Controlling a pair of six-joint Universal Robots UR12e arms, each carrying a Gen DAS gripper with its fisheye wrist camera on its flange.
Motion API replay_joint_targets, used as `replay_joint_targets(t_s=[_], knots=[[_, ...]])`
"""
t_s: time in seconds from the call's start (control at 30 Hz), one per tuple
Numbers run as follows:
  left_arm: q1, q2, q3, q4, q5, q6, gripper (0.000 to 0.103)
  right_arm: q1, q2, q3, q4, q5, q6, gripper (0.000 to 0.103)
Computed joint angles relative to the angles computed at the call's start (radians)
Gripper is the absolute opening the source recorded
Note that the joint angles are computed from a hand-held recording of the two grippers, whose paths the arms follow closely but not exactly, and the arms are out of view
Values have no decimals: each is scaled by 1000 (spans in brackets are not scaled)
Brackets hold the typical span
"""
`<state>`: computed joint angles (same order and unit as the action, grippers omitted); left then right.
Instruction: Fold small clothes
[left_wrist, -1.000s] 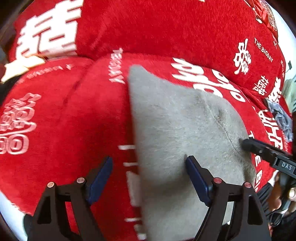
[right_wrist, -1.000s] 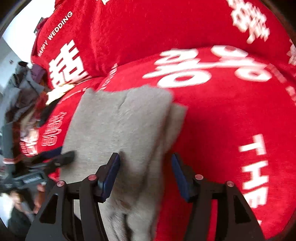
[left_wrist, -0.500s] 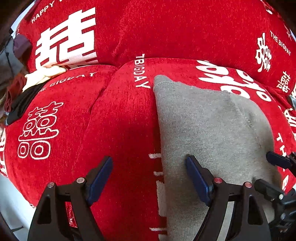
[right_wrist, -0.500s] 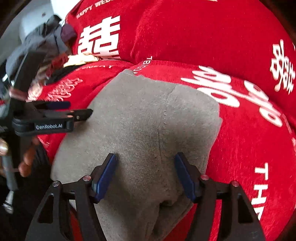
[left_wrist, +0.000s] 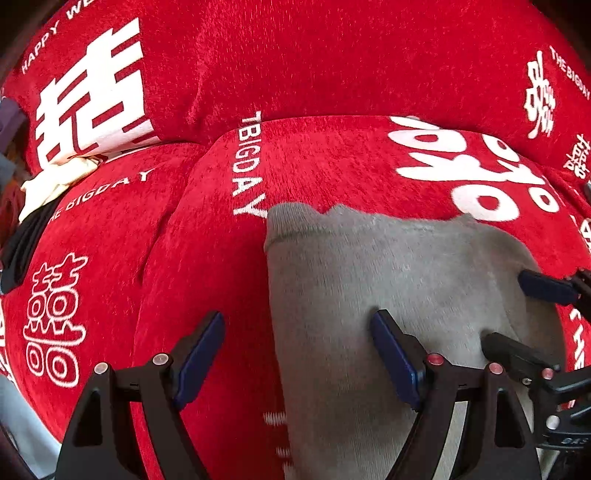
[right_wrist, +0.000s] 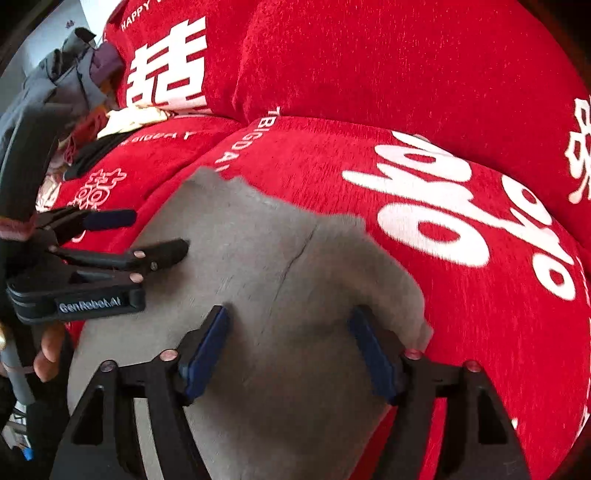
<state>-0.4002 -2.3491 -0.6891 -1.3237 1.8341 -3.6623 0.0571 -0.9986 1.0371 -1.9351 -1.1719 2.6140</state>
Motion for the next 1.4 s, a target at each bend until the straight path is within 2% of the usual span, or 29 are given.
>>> replay_joint_targets(t_s=[0.03, 0.07, 0.1, 0.2, 0.3, 0.37, 0.47, 0.6, 0.67, 0.73, 0.87, 0.93, 1.03, 1.1, 1.17, 1.23, 1.3, 1.4], knots=[[3, -9, 13, -11, -2, -7, 89, 2, 10, -15, 4, -8, 6, 78], [3, -17, 25, -21, 15, -19, 101, 4, 18, -25, 6, -17, 10, 79], [4, -24, 34, -28, 32, -30, 103, 6, 28, -39, 12, -30, 14, 80], [16, -18, 26, -17, -15, -26, 103, 6, 35, -57, 30, -42, 37, 80], [9, 18, -23, 21, 21, -13, 103, 2, -12, 5, -42, -37, 47, 80], [2, 44, -60, 48, 34, 10, 103, -5, -58, 67, -85, 4, -2, 80], [-10, 83, -119, 99, 27, 45, 103, 1, -100, 121, -111, 15, -73, 80], [-27, 116, -179, 131, 59, 57, 103, 17, -137, 181, -144, 2, -171, 80], [-25, 139, -226, 156, 28, 37, 103, 22, -146, 202, -143, -26, -206, 80], [-23, 157, -263, 186, 14, 30, 103, 20, -158, 240, -181, -57, -231, 81], [-21, 195, -330, 242, -2, 35, 103, -26, -192, 299, -218, 8, -225, 81], [-25, 210, -350, 250, 8, 39, 103, -40, -209, 321, -235, -12, -226, 82], [-34, 246, -391, 260, 38, 48, 103, -61, -229, 332, -218, -34, -182, 82], [-37, 275, -432, 304, 21, 62, 103, -66, -256, 361, -254, -53, -169, 82], [-42, 299, -467, 341, -18, 80, 103, -72, -285, 391, -284, -11, -186, 82], [-56, 305, -480, 350, -32, 128, 103, -68, -308, 415, -299, 26, -210, 82], [-70, 301, -481, 347, -15, 162, 103, -55, -326, 436, -302, 57, -254, 82], [-69, 293, -476, 314, -35, 140, 103, -27, -336, 461, -292, 31, -323, 82]])
